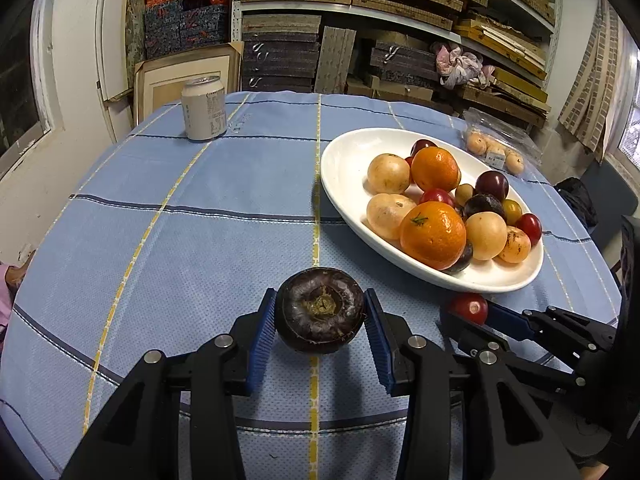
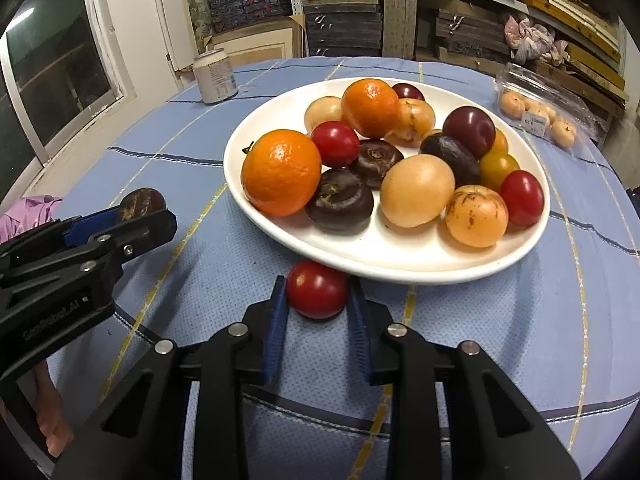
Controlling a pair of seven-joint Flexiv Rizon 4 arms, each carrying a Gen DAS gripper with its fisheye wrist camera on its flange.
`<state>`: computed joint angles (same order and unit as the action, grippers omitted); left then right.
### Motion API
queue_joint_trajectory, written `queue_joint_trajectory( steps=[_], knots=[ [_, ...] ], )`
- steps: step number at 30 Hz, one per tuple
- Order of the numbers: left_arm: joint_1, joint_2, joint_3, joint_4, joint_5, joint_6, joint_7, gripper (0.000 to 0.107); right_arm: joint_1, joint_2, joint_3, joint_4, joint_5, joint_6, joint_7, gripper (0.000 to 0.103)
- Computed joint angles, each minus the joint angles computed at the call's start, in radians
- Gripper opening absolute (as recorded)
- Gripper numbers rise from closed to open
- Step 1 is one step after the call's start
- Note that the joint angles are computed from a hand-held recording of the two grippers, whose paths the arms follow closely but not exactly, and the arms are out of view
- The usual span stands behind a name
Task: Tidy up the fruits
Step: 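Carry both fruits onto the white plate and open both tools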
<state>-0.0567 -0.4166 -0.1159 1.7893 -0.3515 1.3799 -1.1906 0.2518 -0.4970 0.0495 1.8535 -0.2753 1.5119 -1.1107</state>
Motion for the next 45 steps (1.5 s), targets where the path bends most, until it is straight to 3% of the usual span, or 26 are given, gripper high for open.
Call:
queue_joint_trajectory(
  steps=[16,20,25,30,34,40,45],
  knots=[
    [-0.048,0.039,0.027,0.029,0.091,0.072,-0.024,0.043,-0.135,0.173,0.161,0.218,0.110,0.176,-0.112,0.029],
    [-0.054,0.037,0.013,-0.055,0.086,0.032,-0.008,0.043,-0.147,0.248,0.116,0.226,0.111,0.224,-0.112,0.029],
    [-0.099,-0.009,0.041,-0.236,0.115,-0.023,-0.038,0.043,-0.089,0.299,-0.026,0.162,0.097,0.266,-0.078,0.029],
    [-0.145,-0.090,0.071,-0.412,0.168,-0.081,-0.084,0.044,-0.227,0.222,0.082,-0.010,0.086,0.235,-0.074,0.029],
    [-0.167,-0.167,0.090,-0.520,0.204,-0.133,-0.120,0.044,-0.322,0.094,0.207,-0.161,0.087,0.136,-0.116,0.029],
    [-0.150,-0.268,0.087,-0.607,0.212,-0.229,-0.139,0.044,-0.268,-0.052,0.205,-0.283,0.091,-0.039,-0.225,0.029],
    [-0.112,-0.292,0.060,-0.597,0.177,-0.249,-0.131,0.044,-0.202,-0.090,0.158,-0.292,0.121,-0.065,-0.264,0.029]
  ],
)
